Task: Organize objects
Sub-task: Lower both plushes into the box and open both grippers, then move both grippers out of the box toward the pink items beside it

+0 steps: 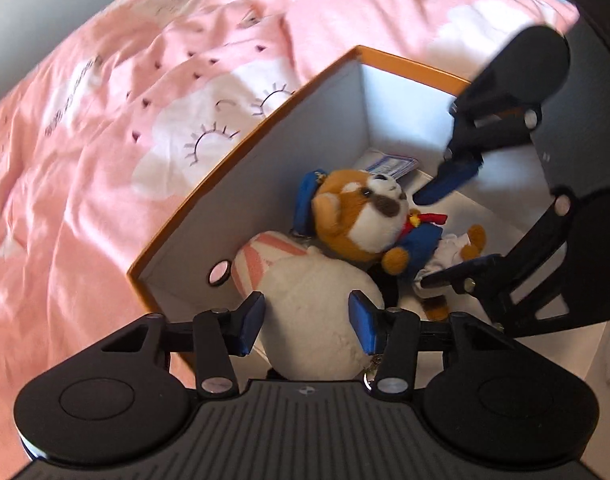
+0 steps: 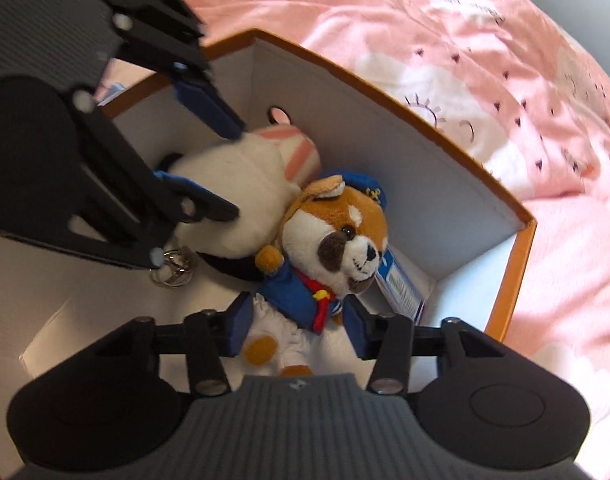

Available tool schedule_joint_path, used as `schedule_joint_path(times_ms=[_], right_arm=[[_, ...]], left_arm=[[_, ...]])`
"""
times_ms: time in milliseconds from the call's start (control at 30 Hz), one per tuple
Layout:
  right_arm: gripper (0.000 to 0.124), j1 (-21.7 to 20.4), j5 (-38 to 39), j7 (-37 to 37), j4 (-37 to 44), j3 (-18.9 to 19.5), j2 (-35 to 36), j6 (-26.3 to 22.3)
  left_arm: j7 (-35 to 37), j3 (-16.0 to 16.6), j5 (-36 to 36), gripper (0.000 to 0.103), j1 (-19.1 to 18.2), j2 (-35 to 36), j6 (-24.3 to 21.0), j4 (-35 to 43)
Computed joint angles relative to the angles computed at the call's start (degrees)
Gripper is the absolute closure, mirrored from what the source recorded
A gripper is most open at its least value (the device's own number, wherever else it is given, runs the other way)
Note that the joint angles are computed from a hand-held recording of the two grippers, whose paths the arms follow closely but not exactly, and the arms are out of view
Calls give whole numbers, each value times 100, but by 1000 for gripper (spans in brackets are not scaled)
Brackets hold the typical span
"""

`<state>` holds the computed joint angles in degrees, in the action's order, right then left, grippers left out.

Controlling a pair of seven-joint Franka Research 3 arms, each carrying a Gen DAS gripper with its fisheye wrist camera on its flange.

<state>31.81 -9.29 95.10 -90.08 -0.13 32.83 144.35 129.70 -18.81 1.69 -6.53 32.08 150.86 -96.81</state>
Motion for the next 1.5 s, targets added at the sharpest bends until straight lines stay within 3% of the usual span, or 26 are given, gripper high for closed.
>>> schedule_joint_path(times_ms=[200, 433, 600, 700, 800, 900, 1000, 1167, 1367, 1500], right_arm=[[88, -12, 248, 371, 332, -5, 265, 34], [86, 188, 109, 982, 396, -178, 334, 25], [84, 435, -367, 1491, 9, -367, -23, 225], [78, 582, -712, 1901, -225, -441, -294, 449], [75, 718, -1118, 2314, -409, -499, -531, 809], [75, 731, -1273, 2541, -489, -430, -654, 1261], [72, 681, -1030, 2511, -160, -224, -477, 1489], [56, 703, -347, 1930, 510, 197, -14, 1508], [57, 1023, 210, 1690, 1788, 197, 897, 748], [57, 1246, 351, 1866, 3042, 77, 1687, -112]], left_arm=[[256, -113, -36, 50, 127, -28, 286, -171], [501, -358, -519, 50, 396, 36, 127, -61], [1209, -789, -1294, 50, 902, -333, 7, -381], [1712, -917, -1938, 50, 1176, -660, -299, -460], [1899, -762, -2277, 49, 1250, -962, -693, -433], [1683, -374, -2223, 48, 1108, -1153, -1005, -347], [1404, 39, -2133, 48, 956, -1322, -1144, -378], [782, 531, -2009, 48, 935, -1526, -1403, -496], [313, 829, -1632, 48, 1028, -1570, -1620, -644], [175, 869, -1526, 48, 1124, -1477, -1642, -668]])
